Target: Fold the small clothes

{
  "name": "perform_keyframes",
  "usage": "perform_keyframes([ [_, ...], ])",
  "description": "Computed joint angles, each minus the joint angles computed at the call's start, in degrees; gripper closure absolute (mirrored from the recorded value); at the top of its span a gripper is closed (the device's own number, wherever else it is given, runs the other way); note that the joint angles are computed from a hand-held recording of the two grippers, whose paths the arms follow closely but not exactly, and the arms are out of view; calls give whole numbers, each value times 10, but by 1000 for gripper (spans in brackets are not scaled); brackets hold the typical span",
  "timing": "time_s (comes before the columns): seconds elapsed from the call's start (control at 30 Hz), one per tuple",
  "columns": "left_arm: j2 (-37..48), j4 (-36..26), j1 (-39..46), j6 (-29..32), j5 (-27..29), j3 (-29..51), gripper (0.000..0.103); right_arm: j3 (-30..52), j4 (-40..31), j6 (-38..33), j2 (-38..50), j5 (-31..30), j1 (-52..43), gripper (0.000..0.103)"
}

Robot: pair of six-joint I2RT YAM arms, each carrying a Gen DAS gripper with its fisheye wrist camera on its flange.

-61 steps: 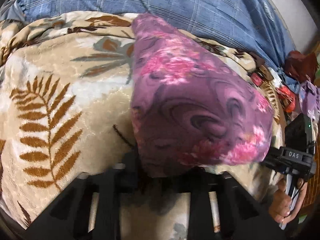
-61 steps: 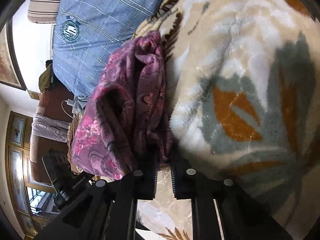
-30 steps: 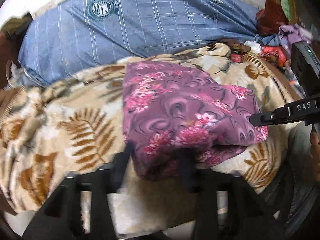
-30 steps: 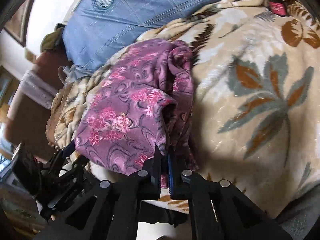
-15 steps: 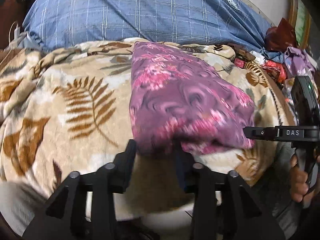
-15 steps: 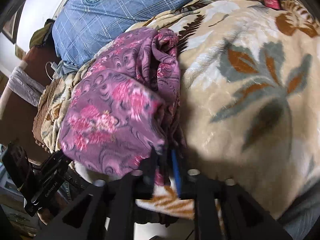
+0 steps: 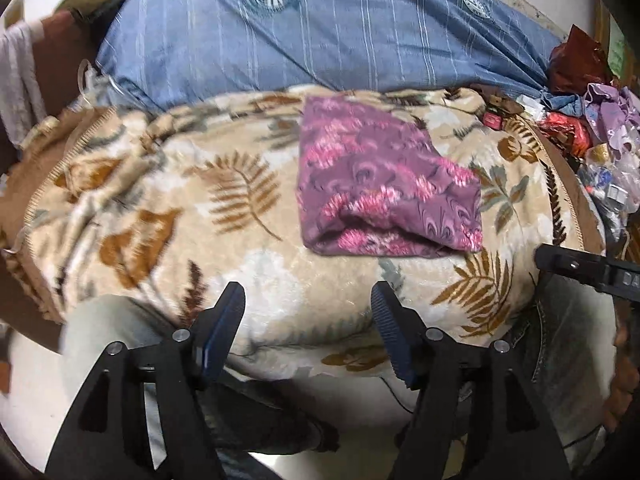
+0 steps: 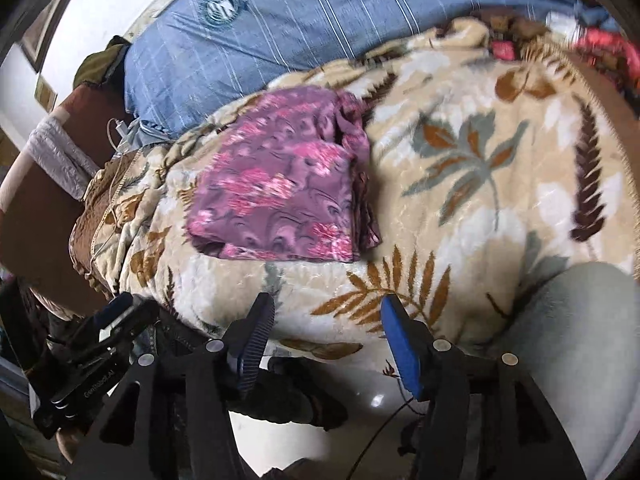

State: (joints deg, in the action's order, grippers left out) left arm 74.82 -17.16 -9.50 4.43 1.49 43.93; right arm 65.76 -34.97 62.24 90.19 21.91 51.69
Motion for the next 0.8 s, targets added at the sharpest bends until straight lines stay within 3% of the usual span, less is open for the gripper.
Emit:
perform_keyframes([
  [0.1, -36, -27, -4, -6, -25, 7, 38, 75, -88, 15, 19, 27, 27, 43],
  [0.37, -122, -128, 8, -18, -19, 36, 38, 218, -242, 46, 40, 112, 103, 38],
  [0.8, -203, -203, 16, -26, -27, 73, 26, 306, -330, 80, 52, 155, 168, 32],
])
